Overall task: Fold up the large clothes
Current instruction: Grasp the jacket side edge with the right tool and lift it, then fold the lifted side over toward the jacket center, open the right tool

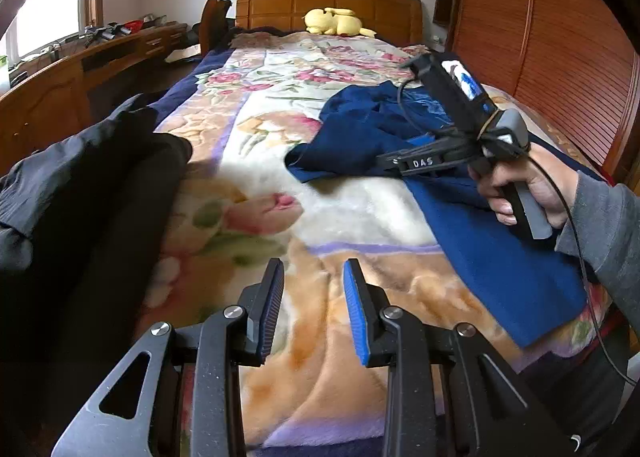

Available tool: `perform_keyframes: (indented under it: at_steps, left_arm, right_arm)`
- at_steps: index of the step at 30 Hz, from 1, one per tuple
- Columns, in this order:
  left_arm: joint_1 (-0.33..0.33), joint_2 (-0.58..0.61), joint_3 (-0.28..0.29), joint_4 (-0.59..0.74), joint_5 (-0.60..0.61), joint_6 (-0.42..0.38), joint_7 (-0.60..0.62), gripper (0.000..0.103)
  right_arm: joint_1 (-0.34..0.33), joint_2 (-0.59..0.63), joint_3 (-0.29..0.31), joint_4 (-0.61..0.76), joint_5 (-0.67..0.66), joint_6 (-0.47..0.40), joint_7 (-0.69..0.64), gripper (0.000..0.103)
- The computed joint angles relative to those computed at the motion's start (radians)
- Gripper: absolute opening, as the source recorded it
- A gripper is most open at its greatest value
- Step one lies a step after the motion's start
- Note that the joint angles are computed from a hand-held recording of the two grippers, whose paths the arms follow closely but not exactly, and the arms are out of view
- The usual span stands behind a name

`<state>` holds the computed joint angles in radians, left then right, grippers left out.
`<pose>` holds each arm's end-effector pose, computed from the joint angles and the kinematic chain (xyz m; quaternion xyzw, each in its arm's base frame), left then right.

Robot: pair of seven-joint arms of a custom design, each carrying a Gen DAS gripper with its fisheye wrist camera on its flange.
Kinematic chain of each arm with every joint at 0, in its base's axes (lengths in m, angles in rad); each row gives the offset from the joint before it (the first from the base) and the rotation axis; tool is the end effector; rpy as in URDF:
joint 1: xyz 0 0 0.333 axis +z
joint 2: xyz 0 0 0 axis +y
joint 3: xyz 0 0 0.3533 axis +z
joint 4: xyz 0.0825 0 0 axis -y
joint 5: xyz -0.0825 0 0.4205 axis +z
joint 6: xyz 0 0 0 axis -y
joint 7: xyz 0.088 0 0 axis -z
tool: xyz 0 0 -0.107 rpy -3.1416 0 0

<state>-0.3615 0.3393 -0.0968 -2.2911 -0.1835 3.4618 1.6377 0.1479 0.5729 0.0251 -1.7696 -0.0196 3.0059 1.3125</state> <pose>0.5572 -0.2483 0.3045 -0.5412 0.7386 -0.3460 0.2046 0.7440 0.1285 0.3211 -0.7986 0.5061 -0.2390 0.2213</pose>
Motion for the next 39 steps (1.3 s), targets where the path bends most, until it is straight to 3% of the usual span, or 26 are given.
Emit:
perform_keyframes:
  at_steps: [2, 4, 6, 10, 14, 18, 19, 21, 23, 26, 27, 29, 30, 32, 33, 35, 36, 39]
  left_arm:
    - [-0.034, -0.007, 0.033, -0.004, -0.029, -0.004, 0.02, 0.032]
    - [-0.04, -0.015, 0.039, -0.011, -0.04, -0.006, 0.029, 0.032]
    - [-0.071, -0.022, 0.062, -0.013, -0.069, -0.012, 0.05, 0.032]
    - [-0.091, -0.037, 0.065, -0.019, -0.097, -0.014, 0.074, 0.032]
    - [-0.116, -0.048, 0.061, -0.013, -0.123, -0.018, 0.093, 0.032]
    - [-0.115, -0.051, 0.029, -0.002, -0.115, -0.015, 0.088, 0.032]
    - [-0.122, -0.05, 0.028, 0.004, -0.118, -0.017, 0.09, 0.032]
    - [-0.148, -0.045, 0.035, 0.021, -0.128, -0.023, 0.1, 0.032]
    - [-0.171, -0.034, 0.039, 0.046, -0.132, -0.033, 0.105, 0.032]
    - [-0.173, -0.018, 0.025, 0.074, -0.113, -0.044, 0.091, 0.032]
    - [-0.185, -0.011, 0.033, 0.085, -0.113, -0.054, 0.089, 0.032]
    - [-0.22, 0.004, 0.056, 0.109, -0.115, -0.076, 0.082, 0.032]
    - [-0.221, 0.012, 0.053, 0.118, -0.105, -0.08, 0.072, 0.032]
    - [-0.209, 0.025, 0.035, 0.133, -0.076, -0.089, 0.049, 0.032]
    - [-0.213, 0.032, 0.034, 0.142, -0.064, -0.095, 0.039, 0.032]
    - [-0.211, 0.04, 0.029, 0.149, -0.038, -0.097, 0.02, 0.032]
    - [-0.209, 0.043, 0.024, 0.154, -0.026, -0.098, 0.011, 0.032]
    - [-0.221, 0.053, 0.03, 0.168, 0.0, -0.106, -0.012, 0.032]
  right_arm:
    - [0.018, 0.008, -0.024, 0.009, -0.018, -0.003, 0.007, 0.017]
    - [-0.031, -0.015, 0.029, -0.021, 0.0, 0.032, -0.032, 0.008]
    - [-0.048, -0.048, 0.038, -0.076, 0.009, 0.134, -0.041, 0.006]
    - [-0.214, -0.145, 0.179, -0.217, 0.004, 0.316, -0.054, 0.005]
    - [-0.368, -0.236, 0.253, -0.33, -0.062, 0.415, 0.043, 0.005]
    - [-0.441, -0.308, 0.224, -0.426, -0.109, 0.478, 0.147, 0.005]
    - [-0.425, -0.317, 0.187, -0.442, -0.103, 0.487, 0.154, 0.005]
    - [-0.315, -0.325, 0.058, -0.461, 0.0, 0.476, 0.082, 0.005]
    - [-0.292, -0.315, 0.005, -0.458, -0.001, 0.455, 0.093, 0.005]
    - [-0.391, -0.298, 0.046, -0.452, -0.12, 0.409, 0.215, 0.005]
    - [-0.387, -0.291, 0.046, -0.441, -0.114, 0.393, 0.216, 0.005]
    - [-0.419, -0.285, 0.06, -0.447, -0.152, 0.4, 0.238, 0.005]
    - [-0.468, -0.282, 0.095, -0.459, -0.223, 0.412, 0.288, 0.005]
    - [-0.501, -0.278, 0.126, -0.465, -0.222, 0.405, 0.279, 0.01]
    - [-0.554, -0.275, 0.161, -0.466, -0.291, 0.403, 0.331, 0.014]
    - [-0.693, -0.281, 0.287, -0.466, -0.411, 0.384, 0.411, 0.041]
    - [-0.734, -0.276, 0.321, -0.465, -0.448, 0.386, 0.425, 0.046]
    - [-0.73, -0.28, 0.299, -0.476, -0.52, 0.413, 0.43, 0.059]
